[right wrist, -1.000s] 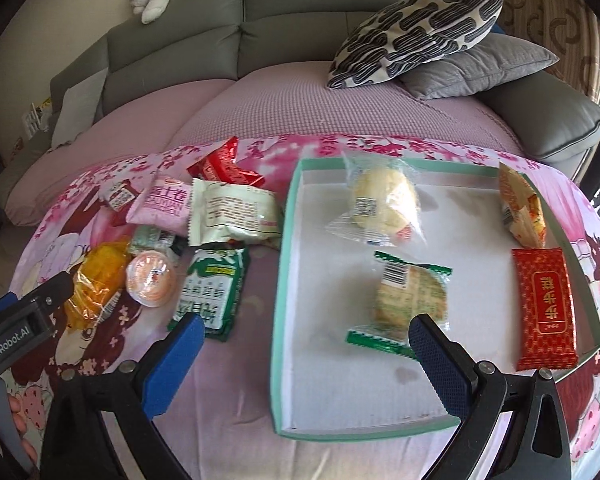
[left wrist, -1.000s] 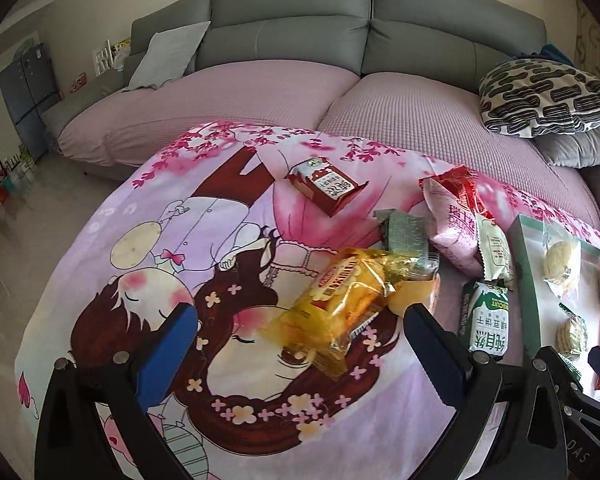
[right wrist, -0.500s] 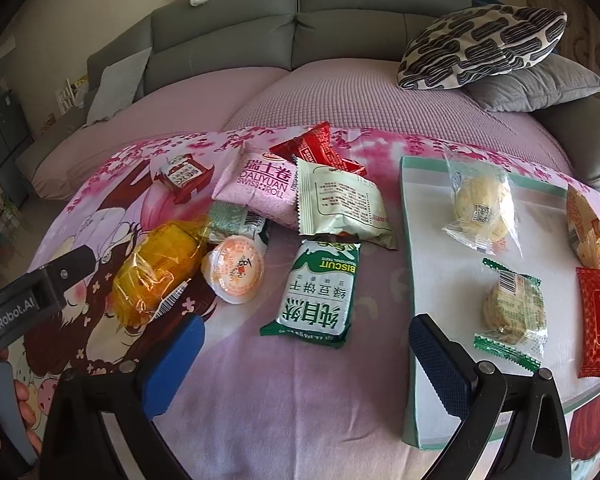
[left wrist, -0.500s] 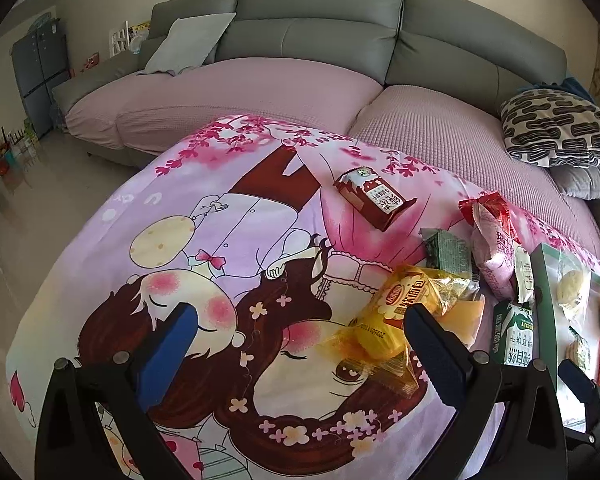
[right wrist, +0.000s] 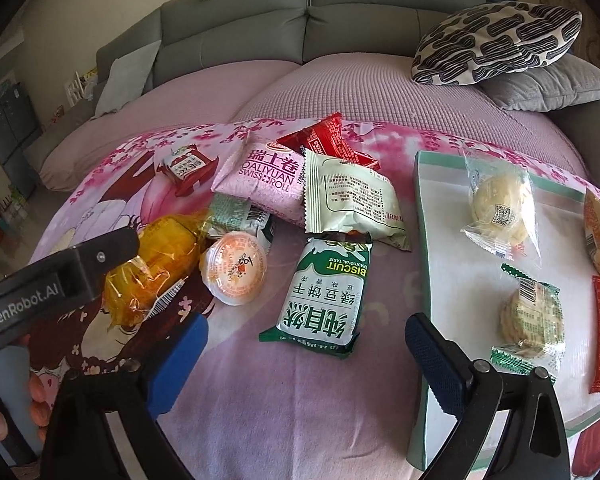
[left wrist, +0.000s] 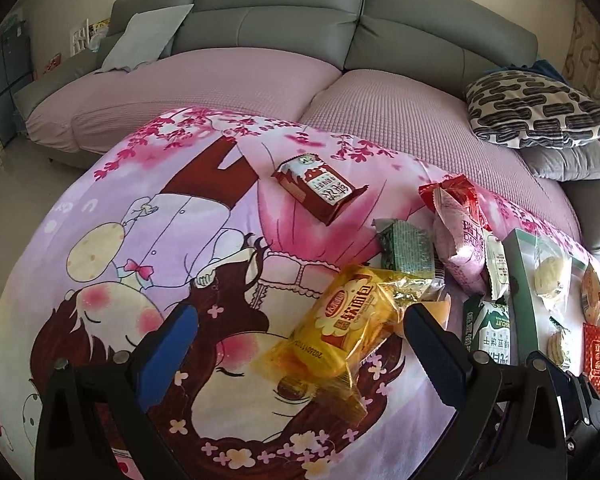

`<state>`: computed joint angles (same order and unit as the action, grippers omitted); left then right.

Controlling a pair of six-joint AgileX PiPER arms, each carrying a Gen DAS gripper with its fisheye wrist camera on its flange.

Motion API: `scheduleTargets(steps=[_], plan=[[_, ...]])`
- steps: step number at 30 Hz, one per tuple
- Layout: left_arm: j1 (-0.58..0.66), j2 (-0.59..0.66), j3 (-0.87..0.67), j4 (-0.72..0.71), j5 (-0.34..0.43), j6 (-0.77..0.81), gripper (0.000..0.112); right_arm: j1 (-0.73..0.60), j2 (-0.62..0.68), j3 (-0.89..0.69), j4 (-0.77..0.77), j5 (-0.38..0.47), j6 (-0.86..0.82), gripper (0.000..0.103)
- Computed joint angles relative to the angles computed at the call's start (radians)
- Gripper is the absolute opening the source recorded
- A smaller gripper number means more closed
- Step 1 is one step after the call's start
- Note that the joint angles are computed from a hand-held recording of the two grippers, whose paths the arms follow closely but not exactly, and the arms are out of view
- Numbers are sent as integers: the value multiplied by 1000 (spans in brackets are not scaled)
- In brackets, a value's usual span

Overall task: Organize snacks
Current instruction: 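Grasp the yellow bread bag with the left tool while the right tool grasps the green biscuit pack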

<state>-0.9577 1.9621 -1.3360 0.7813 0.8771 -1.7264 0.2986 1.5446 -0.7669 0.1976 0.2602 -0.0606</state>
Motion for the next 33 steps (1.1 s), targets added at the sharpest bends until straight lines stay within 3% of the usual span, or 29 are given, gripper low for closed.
scheduleTargets(steps=[7,9,13,17,21,33], plan=[[36,33,-19,-11,-82,38,100,-6,28,-28,-52,-3,44,87],[54,32,-6,-30,-124,46,87,-5,38,-39,-84,-1,75,82],[80,26,36,-44,-230,41,78,1,65,-60,-108,6,103,70],[95,42,34,-109,-288,96,62,-6,94,-63,-88,6,93,56],[99,56,23,-141,-292,128,49,-5,95,-54,-55,-7,60,51],[86,55,5,-140,-244,130,45,30,105,-45,-261,-30,255,48]])
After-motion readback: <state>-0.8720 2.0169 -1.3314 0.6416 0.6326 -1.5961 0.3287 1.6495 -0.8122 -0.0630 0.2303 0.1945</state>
